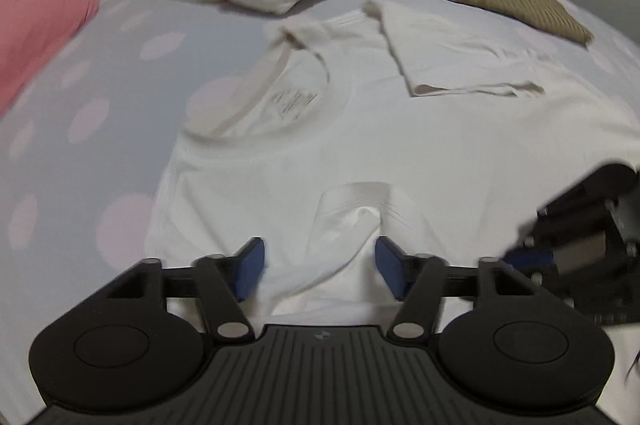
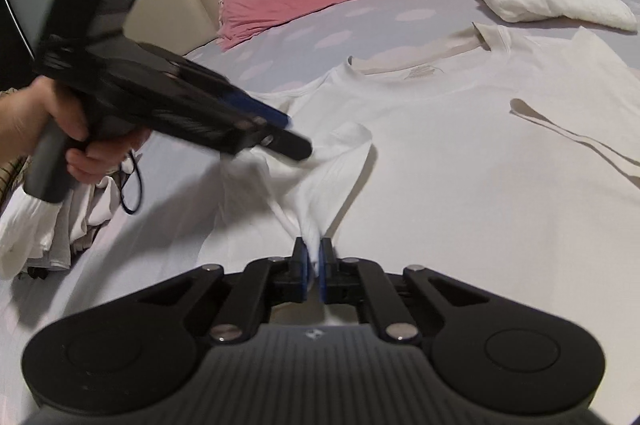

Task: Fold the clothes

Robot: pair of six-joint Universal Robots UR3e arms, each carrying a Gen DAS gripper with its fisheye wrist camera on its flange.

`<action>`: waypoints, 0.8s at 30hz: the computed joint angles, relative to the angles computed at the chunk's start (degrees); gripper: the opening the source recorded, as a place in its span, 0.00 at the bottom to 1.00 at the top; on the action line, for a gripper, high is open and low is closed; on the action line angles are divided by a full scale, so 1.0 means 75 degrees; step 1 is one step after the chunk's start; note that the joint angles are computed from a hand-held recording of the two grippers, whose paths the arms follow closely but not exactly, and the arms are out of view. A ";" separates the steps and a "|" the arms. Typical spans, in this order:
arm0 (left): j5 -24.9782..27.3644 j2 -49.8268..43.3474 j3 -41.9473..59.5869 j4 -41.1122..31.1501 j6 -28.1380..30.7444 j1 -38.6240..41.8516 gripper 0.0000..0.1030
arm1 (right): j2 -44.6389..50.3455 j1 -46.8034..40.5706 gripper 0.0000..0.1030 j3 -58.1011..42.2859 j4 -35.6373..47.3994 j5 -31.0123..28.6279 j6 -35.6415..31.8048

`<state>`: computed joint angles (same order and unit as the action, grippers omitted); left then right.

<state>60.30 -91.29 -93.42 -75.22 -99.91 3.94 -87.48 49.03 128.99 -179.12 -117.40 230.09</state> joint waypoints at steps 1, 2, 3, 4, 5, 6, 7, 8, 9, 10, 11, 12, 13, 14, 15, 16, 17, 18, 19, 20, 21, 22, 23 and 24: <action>0.0060 -0.0090 0.0233 -0.0271 0.0084 -0.0044 0.58 | 0.0091 -0.0066 0.05 -0.0043 -0.0068 0.0039 -0.0046; 0.0229 -0.0226 0.0429 -0.0363 -0.0013 -0.0183 0.58 | 0.0158 -0.0102 0.05 -0.0076 -0.0102 0.0055 -0.0053; 0.0424 -0.0364 0.0556 -0.0367 -0.0141 -0.0341 0.56 | 0.0207 -0.0125 0.05 -0.0105 -0.0118 0.0061 -0.0048; 0.0694 -0.0491 0.0597 -0.0233 -0.0306 -0.0541 0.55 | 0.0196 -0.0103 0.05 -0.0116 -0.0079 0.0038 0.0002; 0.0999 -0.0620 0.0621 -0.0066 -0.0483 -0.0758 0.50 | 0.0182 -0.0080 0.05 -0.0128 -0.0039 0.0016 0.0041; 0.1418 -0.0766 0.0599 0.0211 -0.0795 -0.1021 0.44 | 0.0164 -0.0055 0.05 -0.0141 0.0000 0.0001 0.0045; 0.1796 -0.0983 0.0697 0.0348 -0.1218 -0.1265 0.44 | 0.0146 -0.0031 0.05 -0.0155 0.0039 -0.0015 0.0049; 0.1839 -0.1120 0.0830 0.0323 -0.1538 -0.1341 0.42 | 0.0131 -0.0016 0.05 -0.0162 0.0066 -0.0023 0.0053; 0.1751 -0.1211 0.0951 0.0271 -0.1805 -0.1351 0.29 | 0.0121 -0.0023 0.05 -0.0151 0.0072 -0.0012 0.0063; 0.1596 -0.1190 0.0915 0.0373 -0.1951 -0.1317 0.19 | 0.0107 -0.0026 0.05 -0.0138 0.0077 -0.0008 0.0081; 0.1439 -0.1060 0.0686 0.0685 -0.1997 -0.1262 0.03 | 0.0079 0.0000 0.05 -0.0123 0.0094 -0.0038 0.0148; 0.1342 -0.0937 0.0481 0.0923 -0.1947 -0.1226 0.03 | 0.0041 0.0033 0.05 -0.0116 0.0135 -0.0078 0.0271; 0.1320 -0.0860 0.0366 0.1025 -0.1833 -0.1217 0.03 | -0.0003 0.0065 0.05 -0.0133 0.0223 -0.0111 0.0417; 0.1338 -0.0806 0.0259 0.1147 -0.1754 -0.1228 0.03 | -0.0042 0.0117 0.05 -0.0183 0.0342 -0.0181 0.0574; 0.1336 -0.0754 0.0124 0.1324 -0.1768 -0.1242 0.03 | -0.0077 0.0169 0.05 -0.0230 0.0439 -0.0251 0.0720; 0.1278 -0.0687 -0.0070 0.1612 -0.1871 -0.1231 0.03 | -0.0104 0.0218 0.05 -0.0248 0.0409 -0.0318 0.0807; 0.1226 -0.0682 -0.0172 0.1809 -0.2066 -0.1221 0.03 | -0.0116 0.0267 0.05 -0.0239 0.0262 -0.0382 0.0845; 0.1186 -0.0710 -0.0218 0.1944 -0.2292 -0.1217 0.04 | -0.0110 0.0336 0.05 -0.0313 0.0300 -0.0504 0.0867; 0.1149 -0.0740 -0.0261 0.2080 -0.2520 -0.1214 0.06 | -0.0106 0.0391 0.05 -0.0505 0.0695 -0.0627 0.0900; 0.1222 -0.0739 -0.0386 0.2375 -0.2715 -0.1246 0.14 | -0.0127 0.0390 0.07 -0.0689 0.1158 -0.0646 0.0960; 0.1348 -0.0660 -0.0623 0.2827 -0.2862 -0.1283 0.30 | -0.0233 0.0209 0.11 -0.0859 0.1852 -0.0316 0.1086; 0.1481 -0.0561 -0.0883 0.3314 -0.2992 -0.1315 0.40 | -0.0304 0.0062 0.10 -0.0958 0.2287 -0.0046 0.1158; 0.1572 -0.0479 -0.1110 0.3792 -0.3149 -0.1320 0.56 | -0.0388 0.0050 0.19 -0.0820 0.2082 0.0004 0.1190; 0.1524 -0.0382 -0.1313 0.4184 -0.3312 -0.1224 0.59 | -0.0498 0.0018 0.30 -0.0655 0.1836 0.0098 0.1172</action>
<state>71.73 -94.15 -103.27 -43.85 -124.75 -5.24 -91.21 49.16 124.07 -165.35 -116.66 238.88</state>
